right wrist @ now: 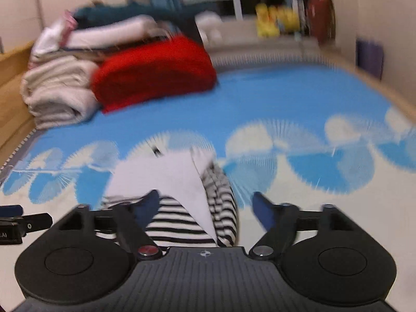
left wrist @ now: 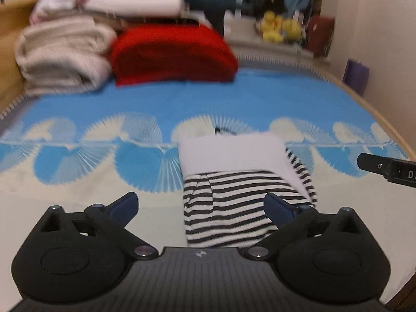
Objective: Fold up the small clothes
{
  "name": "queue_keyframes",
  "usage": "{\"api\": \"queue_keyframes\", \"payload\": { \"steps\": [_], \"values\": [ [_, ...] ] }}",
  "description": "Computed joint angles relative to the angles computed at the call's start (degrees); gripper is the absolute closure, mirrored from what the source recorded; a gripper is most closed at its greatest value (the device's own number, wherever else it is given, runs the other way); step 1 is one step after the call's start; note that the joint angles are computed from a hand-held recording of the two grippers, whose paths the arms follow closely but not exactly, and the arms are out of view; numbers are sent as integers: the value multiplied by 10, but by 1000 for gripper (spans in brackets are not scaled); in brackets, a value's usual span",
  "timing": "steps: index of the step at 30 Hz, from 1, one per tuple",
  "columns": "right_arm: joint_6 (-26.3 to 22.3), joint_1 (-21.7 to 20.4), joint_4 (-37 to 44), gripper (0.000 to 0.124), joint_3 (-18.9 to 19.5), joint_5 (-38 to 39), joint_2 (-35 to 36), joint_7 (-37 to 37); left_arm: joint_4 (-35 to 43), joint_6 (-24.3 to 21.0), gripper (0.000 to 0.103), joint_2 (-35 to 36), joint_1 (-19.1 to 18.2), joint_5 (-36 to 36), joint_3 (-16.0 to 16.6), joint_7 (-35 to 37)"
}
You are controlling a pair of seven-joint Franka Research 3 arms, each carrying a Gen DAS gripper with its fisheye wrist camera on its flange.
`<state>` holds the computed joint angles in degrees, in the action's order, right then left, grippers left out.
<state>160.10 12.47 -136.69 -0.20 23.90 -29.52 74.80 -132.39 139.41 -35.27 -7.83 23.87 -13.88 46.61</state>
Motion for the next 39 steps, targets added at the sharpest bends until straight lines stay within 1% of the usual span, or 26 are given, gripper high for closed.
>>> {"api": "queue_keyframes", "payload": {
  "steps": [2, 5, 6, 7, 8, 9, 10, 11, 12, 13, 15, 18, 21, 24, 28, 39],
  "values": [
    [-1, -2, -35, 29, 5, -6, -55, -4, -34, -7, 1, -55, -6, 4, -18, -25],
    [-13, -17, -102, 22, 19, -24, -141, 4, -79, -18, 1, -113, -16, 1, -50, -87],
    [-20, -18, -119, 22, 22, -25, -163, 11, -93, -18, 1, -126, -20, 3, -60, -104],
    [-30, -13, -136, 22, 18, -22, -184, 15, -106, -22, 1, -132, -31, -1, -65, -116],
    [-37, -5, -154, 22, 11, -13, -203, 19, -111, -32, 1, -132, -43, -8, -65, -122],
    [-39, -5, -174, 22, 11, -8, -223, 28, -110, -50, 1, -124, -55, -19, -63, -123],
    [-37, -15, -194, 22, 22, -11, -237, 39, -104, -64, 1, -112, -61, -28, -59, -125],
    [-53, -39, -200, 22, 42, -28, -243, 59, -105, -57, 1, -105, -65, -28, -53, -128],
    [-68, -57, -196, 22, 61, -45, -237, 86, -108, -48, 1, -100, -64, -23, -51, -131],
    [-60, -55, -197, 22, 60, -43, -230, 94, -105, -49, 1, -93, -58, -15, -56, -138],
    [-41, -39, -194, 22, 51, -45, -207, 94, -96, -58, 1, -78, -50, -2, -62, -152],
    [-24, -38, -191, 22, 62, -67, -182, 99, -104, -40, 1, -76, -55, 10, -59, -163],
    [-13, -17, -190, 22, 54, -72, -173, 93, -103, -39, 1, -78, -55, 22, -59, -170],
    [-4, -5, -194, 22, 51, -73, -176, 90, -102, -38, 1, -75, -57, 20, -51, -174],
    [7, -6, -193, 22, 58, -81, -170, 95, -101, -42, 1, -71, -57, 14, -46, -178],
    [19, -15, -199, 22, 72, -104, -170, 111, -102, -43, 1, -68, -58, 22, -49, -182]
  ]
}}
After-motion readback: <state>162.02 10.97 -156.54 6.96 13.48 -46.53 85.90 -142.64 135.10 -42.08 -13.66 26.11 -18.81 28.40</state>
